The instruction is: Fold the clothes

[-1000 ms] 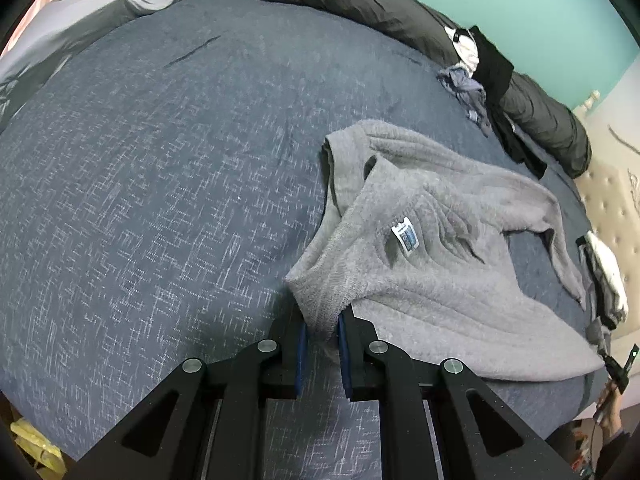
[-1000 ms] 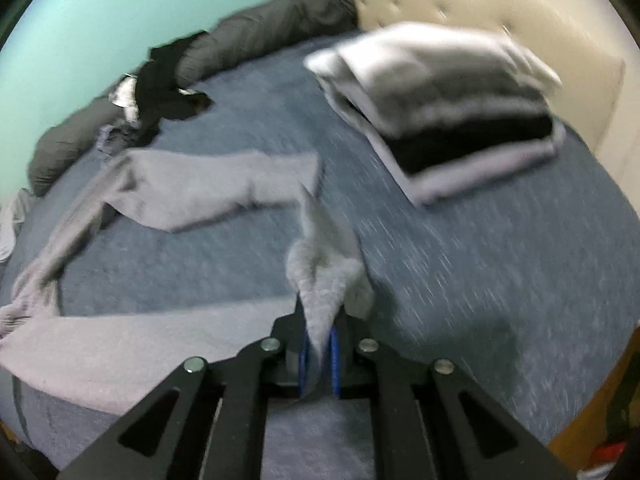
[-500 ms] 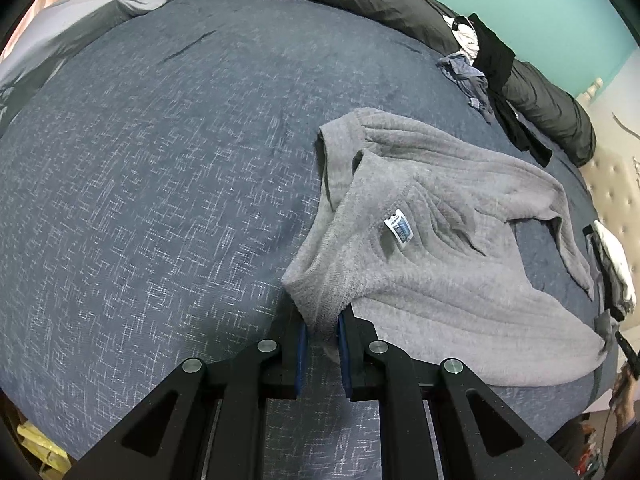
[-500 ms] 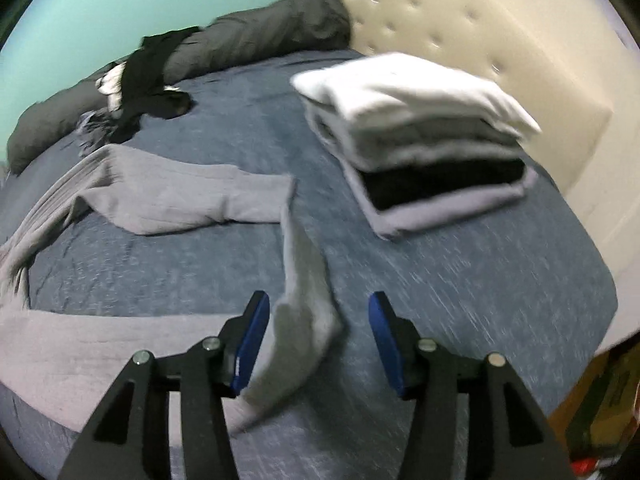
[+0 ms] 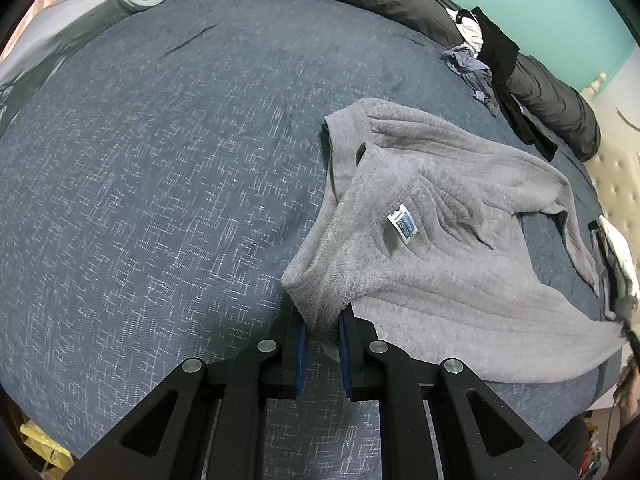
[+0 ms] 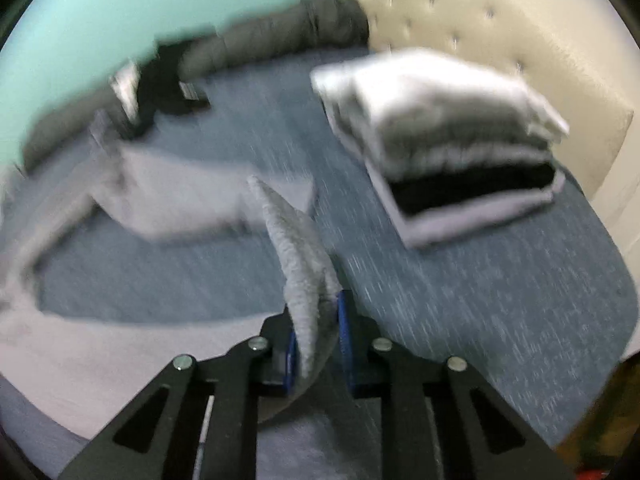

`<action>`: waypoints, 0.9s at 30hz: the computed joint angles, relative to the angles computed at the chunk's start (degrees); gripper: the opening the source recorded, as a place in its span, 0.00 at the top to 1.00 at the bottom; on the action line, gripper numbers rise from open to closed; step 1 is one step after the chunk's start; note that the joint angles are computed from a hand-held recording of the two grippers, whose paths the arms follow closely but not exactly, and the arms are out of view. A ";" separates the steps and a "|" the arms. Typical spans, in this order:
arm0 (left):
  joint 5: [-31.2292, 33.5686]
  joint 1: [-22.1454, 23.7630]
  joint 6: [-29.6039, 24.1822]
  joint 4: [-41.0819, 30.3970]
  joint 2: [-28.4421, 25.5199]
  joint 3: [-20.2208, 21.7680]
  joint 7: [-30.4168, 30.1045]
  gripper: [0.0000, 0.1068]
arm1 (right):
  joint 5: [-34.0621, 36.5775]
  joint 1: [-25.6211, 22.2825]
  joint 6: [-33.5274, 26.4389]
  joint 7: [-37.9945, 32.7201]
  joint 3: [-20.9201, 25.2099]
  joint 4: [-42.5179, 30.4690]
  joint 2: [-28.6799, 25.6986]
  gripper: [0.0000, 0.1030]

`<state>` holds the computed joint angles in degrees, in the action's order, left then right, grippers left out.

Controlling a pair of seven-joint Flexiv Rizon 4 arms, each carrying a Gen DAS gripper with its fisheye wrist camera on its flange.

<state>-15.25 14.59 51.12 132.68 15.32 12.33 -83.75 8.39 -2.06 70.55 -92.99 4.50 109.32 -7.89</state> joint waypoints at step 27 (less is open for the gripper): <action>-1.02 -0.29 -1.23 1.37 -0.03 0.27 -0.87 0.79 | 2.13 -1.94 -6.21 0.24 1.72 -5.40 -4.76 0.60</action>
<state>-16.27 14.30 49.89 134.06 15.29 12.60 -84.62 10.53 -4.00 64.34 -92.75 6.21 103.92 -12.65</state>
